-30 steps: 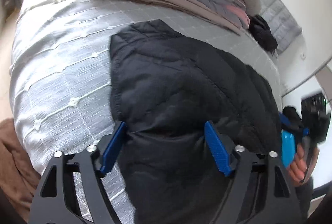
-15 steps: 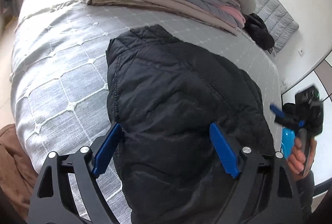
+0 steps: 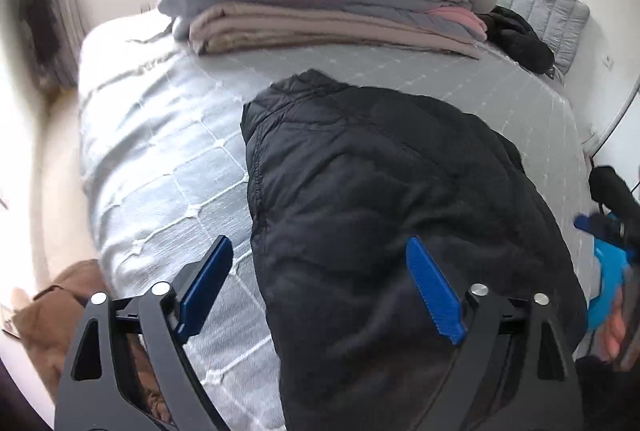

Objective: Fold large clothes

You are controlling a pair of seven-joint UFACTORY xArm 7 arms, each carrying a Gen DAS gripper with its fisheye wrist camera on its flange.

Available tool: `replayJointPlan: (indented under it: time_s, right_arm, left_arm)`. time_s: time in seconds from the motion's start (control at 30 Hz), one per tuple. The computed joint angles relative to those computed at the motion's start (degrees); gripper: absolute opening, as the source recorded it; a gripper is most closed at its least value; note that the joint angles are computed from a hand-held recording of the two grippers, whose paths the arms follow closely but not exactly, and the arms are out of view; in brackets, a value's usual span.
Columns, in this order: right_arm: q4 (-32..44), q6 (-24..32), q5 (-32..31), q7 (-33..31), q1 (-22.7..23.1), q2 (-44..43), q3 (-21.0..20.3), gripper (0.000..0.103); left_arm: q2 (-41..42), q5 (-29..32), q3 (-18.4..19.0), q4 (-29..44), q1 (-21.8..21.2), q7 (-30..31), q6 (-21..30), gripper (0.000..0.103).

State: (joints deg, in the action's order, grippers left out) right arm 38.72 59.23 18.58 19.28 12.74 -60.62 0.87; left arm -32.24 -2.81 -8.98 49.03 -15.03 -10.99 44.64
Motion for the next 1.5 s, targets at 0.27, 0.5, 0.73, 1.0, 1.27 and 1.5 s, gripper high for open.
replayJointPlan:
  time_s: [0.27,0.5,0.73,1.0,1.27,1.5]
  right_arm:
    - [-4.5,4.8,1.7,6.4,2.0,1.3,4.1,0.096]
    - [5.3,6.9,-9.0,9.8,0.8,-2.0,12.6,0.096]
    - [-6.4,4.4,5.1,12.9,6.1,-8.2,1.5,0.096]
    - [-14.5,12.3,10.4,12.1,2.2,-16.5,-9.4,0.096]
    - [-26.3,-3.3,34.8,-1.0,5.4,-17.4,-14.6,0.096]
    - [-21.3,-1.2,26.9,-2.1,3.5,-17.9,-9.4,0.031]
  left_arm:
    - [-5.8,1.9,-3.2,-3.1,-0.9,-4.6,3.4,0.088]
    - [-8.0,3.5,-5.5,-2.2,-2.6,-5.4,4.5,0.088]
    - [-10.8,-1.2,0.3,-3.7,-2.4,-5.5,7.1,0.088]
    - [-10.9,-17.0,15.6,-8.0,-3.3,5.0,17.7,0.088]
    - [-7.2,-25.4,12.5,-9.0,-1.7,9.7,19.1,0.089]
    - [-8.7,-25.4,6.7,-8.5,-2.8,10.5,14.5,0.049]
